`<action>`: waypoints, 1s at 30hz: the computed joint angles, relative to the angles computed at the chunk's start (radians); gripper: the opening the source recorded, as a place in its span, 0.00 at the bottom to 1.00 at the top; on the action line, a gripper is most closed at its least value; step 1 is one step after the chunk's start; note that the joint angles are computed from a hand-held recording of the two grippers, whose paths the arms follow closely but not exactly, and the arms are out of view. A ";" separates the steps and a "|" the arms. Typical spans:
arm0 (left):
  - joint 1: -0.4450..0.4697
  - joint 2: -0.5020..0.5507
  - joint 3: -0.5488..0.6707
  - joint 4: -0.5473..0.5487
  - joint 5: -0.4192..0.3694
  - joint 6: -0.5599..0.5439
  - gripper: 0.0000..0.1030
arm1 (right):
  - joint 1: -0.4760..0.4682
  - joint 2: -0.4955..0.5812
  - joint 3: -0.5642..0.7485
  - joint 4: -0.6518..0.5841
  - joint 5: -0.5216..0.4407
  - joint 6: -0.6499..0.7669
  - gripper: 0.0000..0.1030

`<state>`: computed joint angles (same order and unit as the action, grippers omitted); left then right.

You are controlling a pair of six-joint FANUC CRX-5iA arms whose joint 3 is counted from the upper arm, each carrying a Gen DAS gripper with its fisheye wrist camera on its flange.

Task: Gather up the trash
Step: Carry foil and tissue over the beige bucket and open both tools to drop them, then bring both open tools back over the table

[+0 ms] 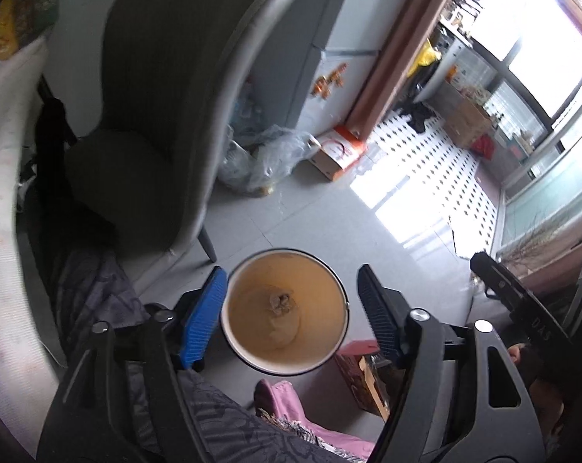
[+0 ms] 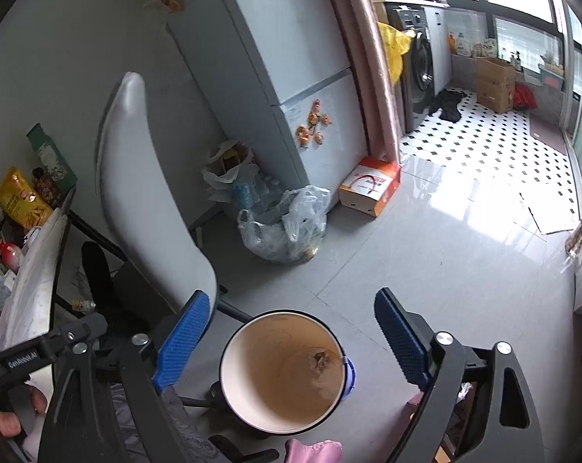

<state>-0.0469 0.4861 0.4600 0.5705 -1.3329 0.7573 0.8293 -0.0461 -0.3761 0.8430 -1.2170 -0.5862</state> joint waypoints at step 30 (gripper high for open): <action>0.358 -0.184 -0.178 0.223 0.318 -0.008 0.94 | 0.065 0.393 0.577 0.121 -0.002 0.352 0.93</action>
<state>0.3110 0.3020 0.2817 0.7938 -1.0152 0.7488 0.8939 0.3470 0.2014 0.9638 -1.2187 -0.2347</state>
